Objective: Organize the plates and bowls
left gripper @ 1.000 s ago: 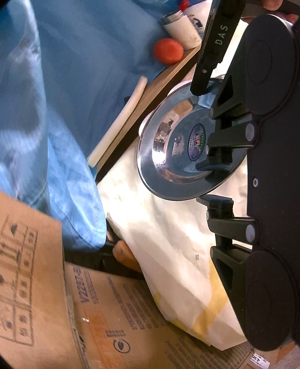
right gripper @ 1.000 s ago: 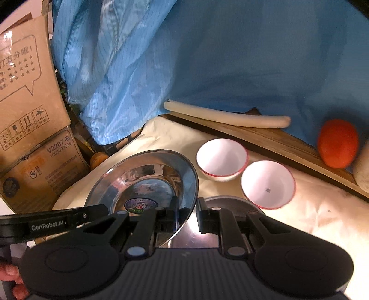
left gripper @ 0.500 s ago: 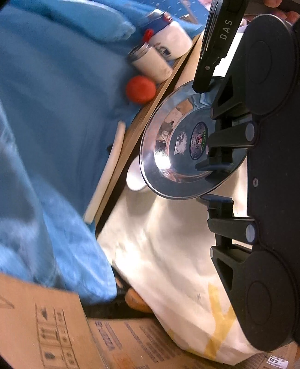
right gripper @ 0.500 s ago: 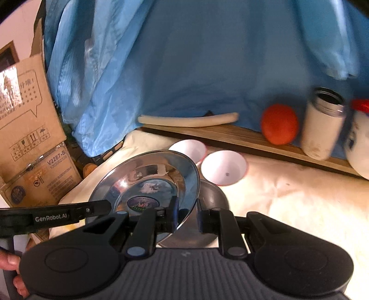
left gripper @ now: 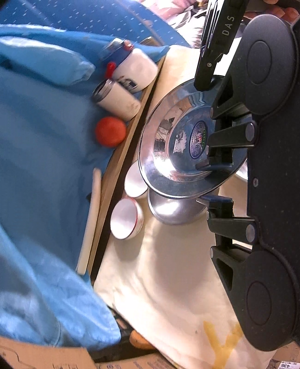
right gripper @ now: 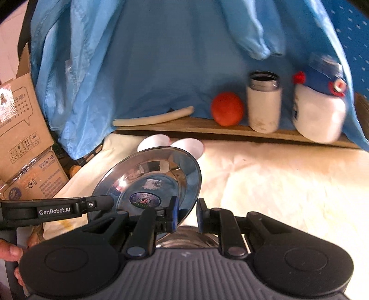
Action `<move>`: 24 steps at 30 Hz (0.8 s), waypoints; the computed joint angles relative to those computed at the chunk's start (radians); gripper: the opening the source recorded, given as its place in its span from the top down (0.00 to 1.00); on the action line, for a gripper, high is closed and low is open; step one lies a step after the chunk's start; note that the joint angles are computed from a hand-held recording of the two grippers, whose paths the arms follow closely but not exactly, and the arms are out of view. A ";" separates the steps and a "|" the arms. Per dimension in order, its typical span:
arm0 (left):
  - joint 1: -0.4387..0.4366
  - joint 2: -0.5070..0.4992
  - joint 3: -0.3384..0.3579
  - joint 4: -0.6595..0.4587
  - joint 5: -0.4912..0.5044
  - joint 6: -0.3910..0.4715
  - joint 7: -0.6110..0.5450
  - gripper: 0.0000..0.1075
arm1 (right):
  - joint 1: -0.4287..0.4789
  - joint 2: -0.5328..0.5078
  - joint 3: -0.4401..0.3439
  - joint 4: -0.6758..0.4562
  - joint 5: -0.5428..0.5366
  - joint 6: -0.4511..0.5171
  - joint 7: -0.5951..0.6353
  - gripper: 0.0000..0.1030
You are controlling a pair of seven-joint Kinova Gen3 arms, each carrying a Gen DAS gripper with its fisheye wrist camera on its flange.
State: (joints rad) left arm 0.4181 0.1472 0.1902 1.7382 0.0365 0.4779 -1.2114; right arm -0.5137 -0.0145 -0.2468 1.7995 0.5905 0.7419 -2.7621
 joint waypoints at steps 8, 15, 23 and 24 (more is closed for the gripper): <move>-0.047 0.011 0.051 -0.006 0.133 0.044 -0.188 0.79 | 0.014 -0.061 -0.031 0.078 -0.012 0.011 -0.070 0.82; -0.042 0.021 0.055 -0.020 0.189 0.099 -0.312 0.79 | 0.041 -0.107 -0.061 0.126 -0.079 0.020 -0.067 0.81; -0.024 0.039 0.046 -0.037 0.196 0.150 -0.359 0.78 | 0.058 -0.119 -0.079 0.147 -0.133 0.030 -0.049 0.81; -0.024 0.040 0.046 -0.037 0.197 0.155 -0.363 0.78 | 0.059 -0.118 -0.080 0.147 -0.139 0.032 -0.046 0.81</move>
State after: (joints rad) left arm 0.3945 0.1876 0.2359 1.7012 0.2333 0.6326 -1.5741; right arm -0.4551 -0.1327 -0.3264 1.9465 0.4516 0.7735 -2.8078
